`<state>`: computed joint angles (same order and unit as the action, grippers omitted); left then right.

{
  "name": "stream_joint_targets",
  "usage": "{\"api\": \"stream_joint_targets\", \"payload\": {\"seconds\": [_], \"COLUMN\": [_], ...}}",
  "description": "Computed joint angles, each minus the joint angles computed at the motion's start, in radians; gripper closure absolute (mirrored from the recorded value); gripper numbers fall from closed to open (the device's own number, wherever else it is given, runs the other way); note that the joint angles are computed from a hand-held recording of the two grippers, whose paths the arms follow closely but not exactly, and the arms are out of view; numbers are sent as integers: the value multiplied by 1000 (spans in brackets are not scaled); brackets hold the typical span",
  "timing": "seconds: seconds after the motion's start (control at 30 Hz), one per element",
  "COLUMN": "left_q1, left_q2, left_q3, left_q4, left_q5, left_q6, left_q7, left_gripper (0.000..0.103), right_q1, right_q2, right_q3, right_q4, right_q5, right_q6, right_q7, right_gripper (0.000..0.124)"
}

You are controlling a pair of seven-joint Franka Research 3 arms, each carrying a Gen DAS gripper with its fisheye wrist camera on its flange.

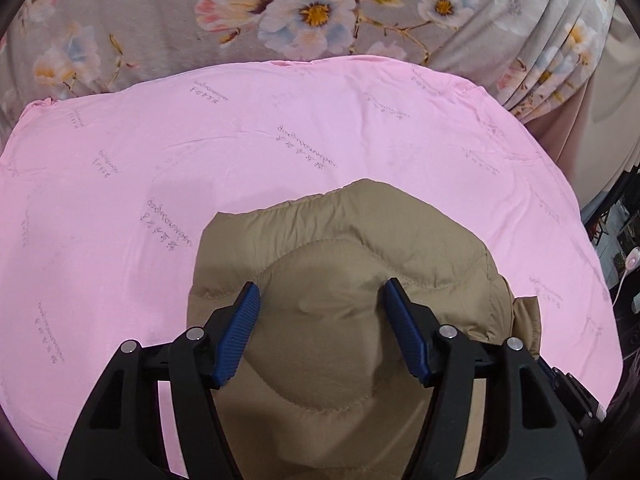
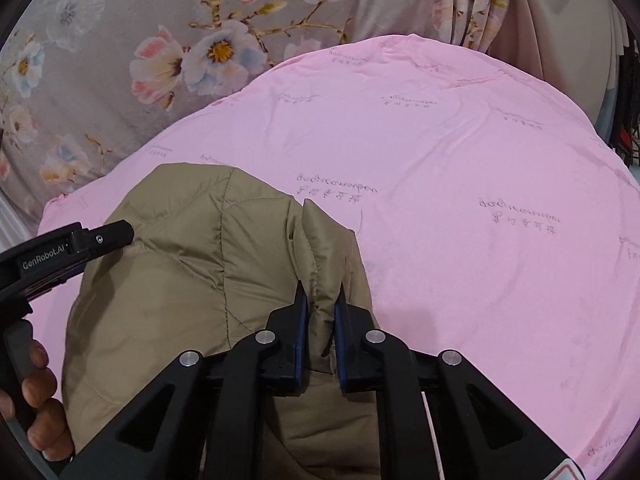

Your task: Fold large clothes

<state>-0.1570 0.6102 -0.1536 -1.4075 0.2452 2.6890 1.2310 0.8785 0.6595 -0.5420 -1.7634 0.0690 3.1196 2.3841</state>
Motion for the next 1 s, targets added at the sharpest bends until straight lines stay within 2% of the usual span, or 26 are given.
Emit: {"api": "stream_joint_targets", "payload": {"seconds": [0.13,0.37,0.5,0.83,1.0], "left_q1": [-33,-90,-93,-124,-139], "left_q2": [26,49,70,107,116], "left_q3": [38,107,112,149,170], "left_q4": [8,-4,10,43,45], "left_q5": [51,167,200,268,307], "left_q6": [21,79,90,94,109], "left_q7": [-37,-143,-170,-236,-278], "left_gripper": [38,35,33,31,31], "right_q1": [-1,-111,-154,-198,-192], "right_q2": [32,49,57,83,95], "right_q3": [-3,122,176,239,241], "right_q4": [20,33,37,62,72], "right_q5": [-7,65,115,236,298], "right_q6": [5,73,106,150,161], "right_q7": [-8,-104,-157,-272,-320], "right_gripper": [111,109,108,106,106]}}
